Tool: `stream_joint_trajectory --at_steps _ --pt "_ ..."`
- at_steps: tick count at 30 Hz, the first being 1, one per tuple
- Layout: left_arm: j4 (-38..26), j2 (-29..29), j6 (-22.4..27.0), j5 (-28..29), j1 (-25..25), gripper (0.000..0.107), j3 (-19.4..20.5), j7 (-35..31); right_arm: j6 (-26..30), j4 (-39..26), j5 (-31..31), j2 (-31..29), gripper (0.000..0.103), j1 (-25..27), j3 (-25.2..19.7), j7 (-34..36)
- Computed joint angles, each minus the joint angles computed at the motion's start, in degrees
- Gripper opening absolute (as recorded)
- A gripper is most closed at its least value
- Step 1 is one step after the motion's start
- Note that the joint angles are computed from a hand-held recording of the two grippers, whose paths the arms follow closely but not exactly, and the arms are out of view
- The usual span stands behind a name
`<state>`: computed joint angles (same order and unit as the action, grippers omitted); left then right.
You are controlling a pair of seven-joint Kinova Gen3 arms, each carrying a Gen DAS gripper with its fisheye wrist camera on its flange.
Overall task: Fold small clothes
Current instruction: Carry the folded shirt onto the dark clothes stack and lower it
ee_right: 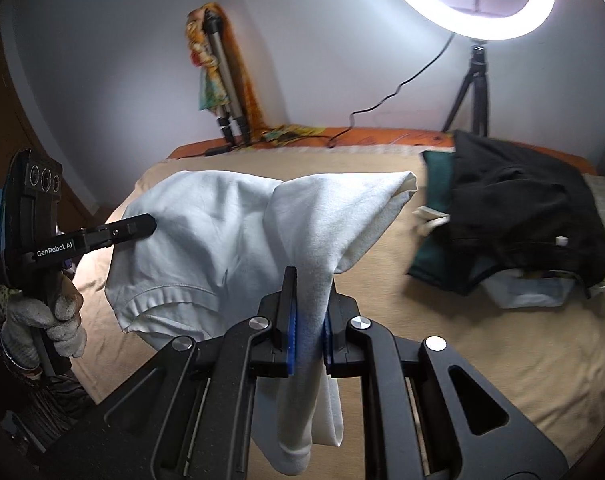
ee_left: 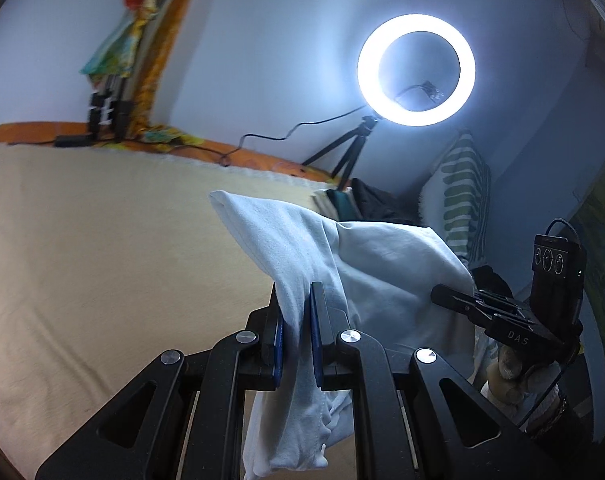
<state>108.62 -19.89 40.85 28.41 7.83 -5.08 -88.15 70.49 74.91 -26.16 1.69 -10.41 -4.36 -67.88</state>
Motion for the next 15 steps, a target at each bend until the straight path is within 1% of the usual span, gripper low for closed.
stream_joint_trajectory --at_steps 4,10,12,15 --pt "-3.5 4.6 -3.0 0.1 1.2 0.009 3.4 0.6 1.4 -2.9 0.0 0.8 0.011 3.1 2.4 3.2" --pt "-11.5 13.4 -6.4 -1.9 2.8 0.009 8.6 2.7 2.3 -8.7 1.3 3.5 0.011 7.8 4.1 6.3" --pt "-14.7 16.5 -7.4 -3.4 3.3 0.009 10.2 3.5 2.4 -11.3 2.3 4.9 0.011 8.9 4.1 6.3" --pt "-18.9 20.4 -9.2 -8.3 4.2 0.009 12.5 6.7 2.1 -14.8 3.8 7.2 0.011 10.3 4.0 6.3"
